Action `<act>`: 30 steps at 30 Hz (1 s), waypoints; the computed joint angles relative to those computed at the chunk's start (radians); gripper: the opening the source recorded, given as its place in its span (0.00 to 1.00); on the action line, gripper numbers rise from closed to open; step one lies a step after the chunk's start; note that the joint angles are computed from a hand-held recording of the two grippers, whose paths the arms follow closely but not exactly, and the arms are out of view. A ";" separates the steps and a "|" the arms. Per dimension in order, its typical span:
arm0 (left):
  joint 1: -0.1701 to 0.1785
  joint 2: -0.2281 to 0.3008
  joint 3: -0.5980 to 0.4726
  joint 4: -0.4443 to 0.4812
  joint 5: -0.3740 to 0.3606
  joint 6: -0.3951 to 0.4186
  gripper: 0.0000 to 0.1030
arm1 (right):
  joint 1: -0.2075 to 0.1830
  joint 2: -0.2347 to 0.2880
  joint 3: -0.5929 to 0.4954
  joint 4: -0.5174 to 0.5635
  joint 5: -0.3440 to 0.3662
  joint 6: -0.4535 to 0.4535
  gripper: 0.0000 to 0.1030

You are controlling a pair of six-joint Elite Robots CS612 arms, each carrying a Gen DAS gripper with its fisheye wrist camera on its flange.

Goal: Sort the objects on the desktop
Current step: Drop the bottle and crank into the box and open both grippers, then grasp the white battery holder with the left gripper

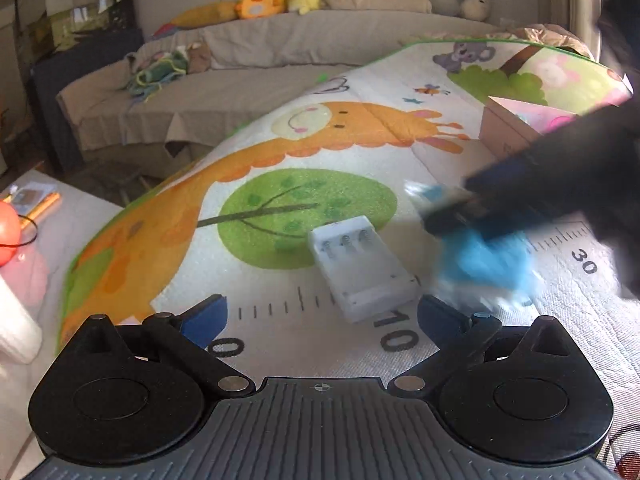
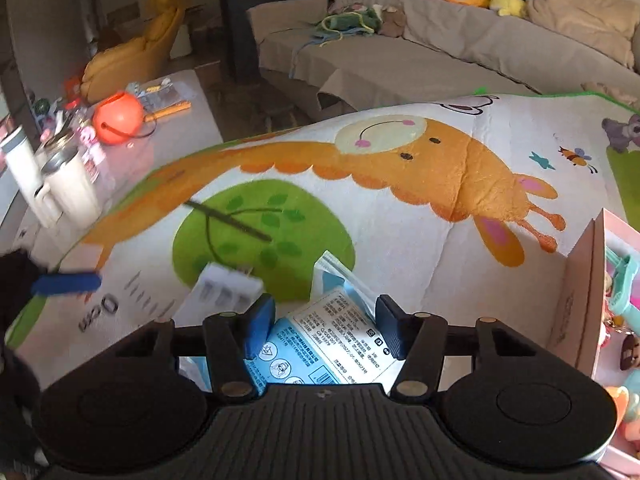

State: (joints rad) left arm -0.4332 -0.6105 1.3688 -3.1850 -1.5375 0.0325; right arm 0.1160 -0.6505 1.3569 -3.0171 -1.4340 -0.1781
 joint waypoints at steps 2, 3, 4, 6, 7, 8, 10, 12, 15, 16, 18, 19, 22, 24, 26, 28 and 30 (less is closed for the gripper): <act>0.000 0.002 -0.006 0.011 -0.023 -0.006 1.00 | -0.005 -0.044 0.089 -0.042 0.000 -0.058 0.54; -0.001 0.005 -0.011 0.018 -0.033 -0.011 1.00 | -0.009 -0.064 0.134 -0.071 0.001 -0.080 0.54; -0.003 0.007 -0.015 0.022 -0.040 -0.013 1.00 | -0.012 -0.083 0.178 -0.104 -0.002 -0.098 0.54; -0.007 0.015 -0.031 0.034 -0.049 -0.019 1.00 | -0.020 -0.111 0.249 -0.161 -0.028 -0.115 0.55; -0.009 0.018 -0.038 0.041 -0.048 -0.024 1.00 | -0.023 -0.118 0.277 -0.194 -0.058 -0.111 0.57; -0.012 0.024 -0.053 0.052 -0.047 -0.034 1.00 | -0.026 -0.123 0.298 -0.223 -0.093 -0.100 0.58; -0.016 0.034 -0.076 0.073 -0.050 -0.054 1.00 | -0.033 -0.130 0.328 -0.270 -0.166 -0.053 0.58; -0.019 0.044 -0.101 0.100 -0.081 -0.077 1.00 | -0.054 -0.142 0.360 -0.312 -0.191 0.048 0.60; -0.024 0.052 -0.117 0.112 -0.157 -0.082 1.00 | -0.090 -0.159 0.413 -0.413 -0.185 0.232 0.73; -0.026 0.054 -0.119 0.114 -0.201 -0.073 1.00 | -0.096 -0.161 0.427 -0.447 -0.195 0.268 0.79; -0.027 0.055 -0.118 0.123 -0.315 -0.032 1.00 | -0.108 -0.164 0.456 -0.505 -0.219 0.333 0.84; -0.027 0.054 -0.114 0.123 -0.367 -0.002 1.00 | -0.112 -0.164 0.467 -0.521 -0.232 0.358 0.86; -0.052 0.043 -0.071 0.019 -0.306 0.079 1.00 | -0.121 -0.160 0.486 -0.529 -0.245 0.411 0.89; -0.078 0.044 -0.056 -0.065 -0.120 0.095 1.00 | -0.124 -0.153 0.493 -0.526 -0.260 0.441 0.90; -0.091 0.052 -0.074 -0.052 0.031 0.075 1.00 | -0.131 -0.145 0.499 -0.534 -0.256 0.486 0.94; -0.089 0.062 -0.107 0.009 0.095 0.038 1.00 | -0.140 -0.139 0.503 -0.548 -0.240 0.534 0.98; -0.084 0.074 -0.136 0.057 0.121 0.025 1.00 | -0.145 -0.133 0.506 -0.561 -0.224 0.572 1.00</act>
